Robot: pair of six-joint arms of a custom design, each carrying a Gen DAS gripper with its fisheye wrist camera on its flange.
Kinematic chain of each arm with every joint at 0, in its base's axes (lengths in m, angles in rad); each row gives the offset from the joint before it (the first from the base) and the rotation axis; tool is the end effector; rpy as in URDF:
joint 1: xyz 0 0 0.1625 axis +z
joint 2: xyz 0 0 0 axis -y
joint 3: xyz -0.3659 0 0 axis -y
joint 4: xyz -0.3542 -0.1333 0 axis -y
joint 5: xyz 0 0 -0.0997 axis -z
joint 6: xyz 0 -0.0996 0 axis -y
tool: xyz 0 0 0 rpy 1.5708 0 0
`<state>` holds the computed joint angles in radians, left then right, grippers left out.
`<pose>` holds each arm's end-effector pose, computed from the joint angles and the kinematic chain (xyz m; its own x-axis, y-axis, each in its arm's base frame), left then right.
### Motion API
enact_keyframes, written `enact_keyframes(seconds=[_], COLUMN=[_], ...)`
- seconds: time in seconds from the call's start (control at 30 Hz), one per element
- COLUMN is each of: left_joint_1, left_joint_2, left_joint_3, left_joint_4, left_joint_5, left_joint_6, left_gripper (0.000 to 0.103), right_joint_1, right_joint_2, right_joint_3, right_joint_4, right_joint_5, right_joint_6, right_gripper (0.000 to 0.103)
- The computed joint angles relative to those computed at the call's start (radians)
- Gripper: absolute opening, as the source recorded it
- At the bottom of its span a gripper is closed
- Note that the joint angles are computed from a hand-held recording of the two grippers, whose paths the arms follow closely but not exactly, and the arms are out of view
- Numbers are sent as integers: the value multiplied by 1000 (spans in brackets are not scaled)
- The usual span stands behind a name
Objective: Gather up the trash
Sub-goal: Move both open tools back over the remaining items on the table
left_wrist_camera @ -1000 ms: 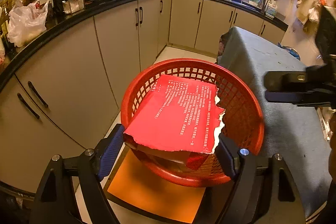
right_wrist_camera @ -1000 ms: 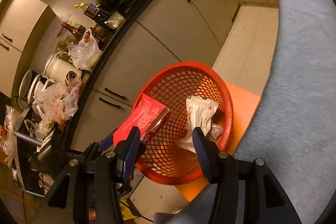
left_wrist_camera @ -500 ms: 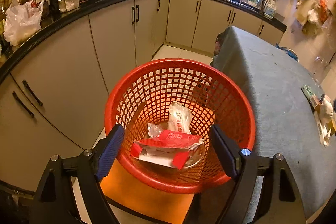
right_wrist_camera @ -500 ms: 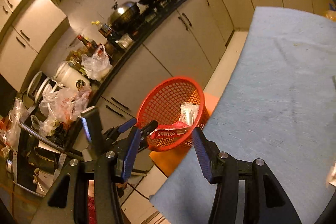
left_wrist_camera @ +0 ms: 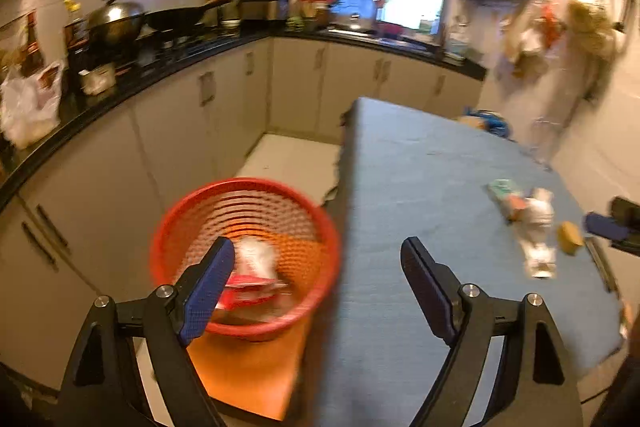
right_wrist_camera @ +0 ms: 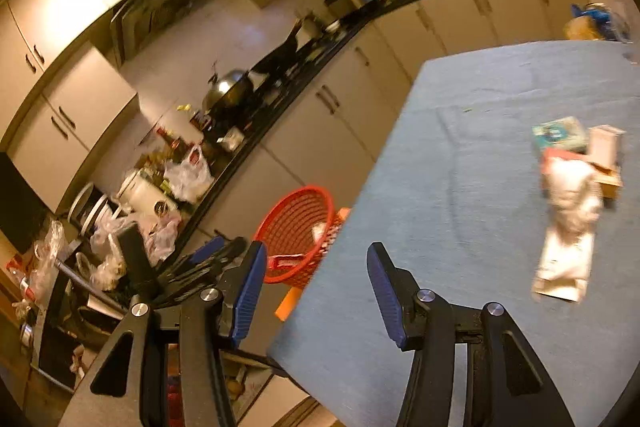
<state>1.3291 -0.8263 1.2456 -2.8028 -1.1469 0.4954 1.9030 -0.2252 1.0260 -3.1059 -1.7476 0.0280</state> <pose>0.0002 -0.7271 0.2974 -0.7633 0.2542 -0.5940 0.5995 0.6214 -0.5044 0.3517 -0.6646 -0.0161 -0.9754 -0.1899 0.1117 -0.2149 0.7073 -0.6735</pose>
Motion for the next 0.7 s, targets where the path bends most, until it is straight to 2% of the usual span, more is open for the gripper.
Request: enact_keyframes(seconds=[0.1, 0.3, 0.47, 0.7], left_joint_1=[-36, -113, -155, -193], left_joint_2=[-29, -30, 24, 76], left_joint_3=[62, 152, 134, 116], left_joint_4=[8, 2, 55, 53], left_joint_5=[-36, -60, -72, -57], left_joint_6=[-2, 26, 29, 61], left_gripper=[85, 85, 85, 85], right_joint_1=[-7, -42, -91, -156], right_joint_2=[-87, -230, -299, -350], right_joint_3=[166, 428, 548, 643], right_joint_4=[-138, -360, -473, -541], right_joint_5=[-36, -89, -129, -107], right_joint_6=[8, 25, 54, 101], right_gripper=[57, 57, 57, 58])
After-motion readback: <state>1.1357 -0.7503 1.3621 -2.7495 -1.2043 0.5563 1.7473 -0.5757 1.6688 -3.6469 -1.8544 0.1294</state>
